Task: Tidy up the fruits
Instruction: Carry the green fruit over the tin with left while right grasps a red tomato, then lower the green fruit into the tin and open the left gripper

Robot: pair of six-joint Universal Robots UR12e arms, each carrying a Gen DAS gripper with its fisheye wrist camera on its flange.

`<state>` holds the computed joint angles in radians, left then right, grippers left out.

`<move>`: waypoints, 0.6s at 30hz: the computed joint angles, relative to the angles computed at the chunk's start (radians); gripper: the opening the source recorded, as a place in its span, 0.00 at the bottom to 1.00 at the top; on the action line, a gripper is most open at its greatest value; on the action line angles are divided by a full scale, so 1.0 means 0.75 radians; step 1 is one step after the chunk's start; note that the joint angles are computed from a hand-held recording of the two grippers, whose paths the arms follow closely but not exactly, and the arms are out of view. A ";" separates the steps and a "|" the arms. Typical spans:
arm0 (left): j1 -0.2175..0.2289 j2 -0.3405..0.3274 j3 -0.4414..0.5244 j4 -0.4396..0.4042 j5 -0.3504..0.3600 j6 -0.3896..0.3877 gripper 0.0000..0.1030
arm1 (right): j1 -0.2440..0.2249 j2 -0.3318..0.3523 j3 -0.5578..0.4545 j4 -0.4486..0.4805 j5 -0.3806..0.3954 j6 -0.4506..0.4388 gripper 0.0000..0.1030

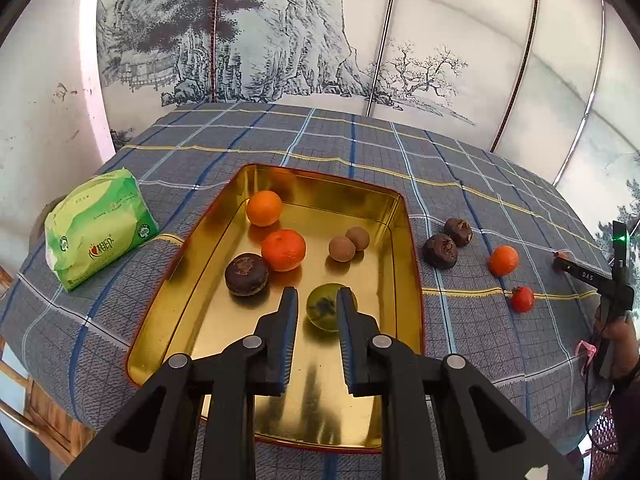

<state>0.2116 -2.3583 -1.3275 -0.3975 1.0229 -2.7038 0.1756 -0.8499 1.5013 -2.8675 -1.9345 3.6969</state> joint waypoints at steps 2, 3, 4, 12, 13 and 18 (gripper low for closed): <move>-0.002 0.006 -0.013 0.033 0.008 -0.003 0.16 | 0.001 0.001 -0.001 -0.003 -0.004 0.001 0.34; -0.004 0.009 -0.023 0.060 0.016 -0.011 0.16 | 0.001 0.001 -0.001 -0.004 -0.004 0.002 0.34; -0.005 0.012 -0.028 0.070 0.020 -0.013 0.16 | 0.002 0.002 -0.001 -0.003 -0.005 0.003 0.34; -0.010 0.032 -0.073 0.189 0.068 -0.057 0.38 | 0.003 0.001 -0.001 -0.005 -0.008 -0.001 0.34; -0.011 0.035 -0.079 0.210 0.084 -0.063 0.39 | 0.004 0.002 -0.001 -0.006 -0.012 -0.004 0.34; -0.011 0.043 -0.103 0.299 0.121 -0.078 0.53 | 0.014 -0.001 0.005 -0.017 -0.008 -0.004 0.34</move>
